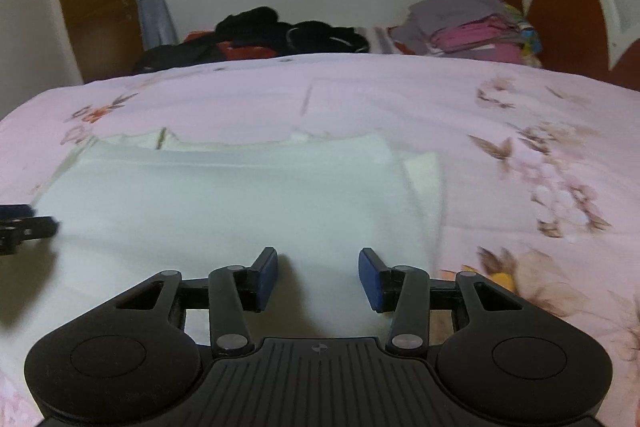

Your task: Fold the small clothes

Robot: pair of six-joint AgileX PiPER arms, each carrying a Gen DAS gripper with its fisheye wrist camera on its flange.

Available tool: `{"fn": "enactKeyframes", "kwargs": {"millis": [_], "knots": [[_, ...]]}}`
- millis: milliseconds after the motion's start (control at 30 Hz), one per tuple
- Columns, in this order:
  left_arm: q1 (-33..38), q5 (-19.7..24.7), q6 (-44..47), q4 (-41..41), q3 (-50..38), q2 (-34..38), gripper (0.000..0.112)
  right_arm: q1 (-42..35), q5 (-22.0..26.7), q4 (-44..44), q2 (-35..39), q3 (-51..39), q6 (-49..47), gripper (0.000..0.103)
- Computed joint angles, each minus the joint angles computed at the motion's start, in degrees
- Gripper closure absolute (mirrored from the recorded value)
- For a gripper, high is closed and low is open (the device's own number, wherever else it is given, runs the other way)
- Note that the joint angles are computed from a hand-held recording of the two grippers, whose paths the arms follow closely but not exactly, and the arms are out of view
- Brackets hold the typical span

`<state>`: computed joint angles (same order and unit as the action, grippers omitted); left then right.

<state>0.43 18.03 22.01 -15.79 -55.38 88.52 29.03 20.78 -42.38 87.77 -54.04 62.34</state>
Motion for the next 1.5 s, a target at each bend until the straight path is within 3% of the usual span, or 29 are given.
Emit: {"fn": "enactKeyframes", "kwargs": {"millis": [133,367,533,700,833,1000,1100,1200,1433,1500], "knots": [[-0.74,2.63,-7.53,5.79,-0.74,-1.86,0.057,0.85,1.20,0.79,-1.41,0.11,1.01,0.059],[-3.28,6.13,-3.42,-1.02,1.69,-7.26,0.056,7.55,1.79,6.06,-3.46,-1.80,-0.44,0.059],[-5.56,5.33,-3.81,-0.73,5.82,-8.94,0.056,13.60,3.23,5.37,-2.37,-2.46,2.10,0.059],[-0.09,4.98,4.67,-5.03,11.26,-11.79,0.056,15.92,6.82,-0.03,-5.29,3.34,10.96,0.059],[4.94,7.60,12.97,-10.33,13.48,-14.99,0.056,16.35,12.03,-1.80,-11.30,8.95,15.78,0.059],[4.80,7.98,7.68,-6.13,14.81,-17.28,0.051,22.22,19.87,-5.42,-13.34,10.78,22.70,0.059],[5.99,9.09,7.70,-7.04,14.91,-17.27,0.048,24.70,24.00,-4.40,-13.18,9.36,22.04,0.059],[5.67,10.05,5.68,-5.89,14.43,-17.97,0.049,26.47,24.16,-5.31,-13.93,8.92,25.95,0.059],[3.19,11.30,4.52,-5.41,15.82,-23.31,0.047,26.82,26.37,-2.50,-10.72,5.86,22.90,0.059],[2.77,11.56,4.34,-5.47,16.09,-24.17,0.047,28.40,26.55,-4.84,-12.23,6.49,26.92,0.059]]}}
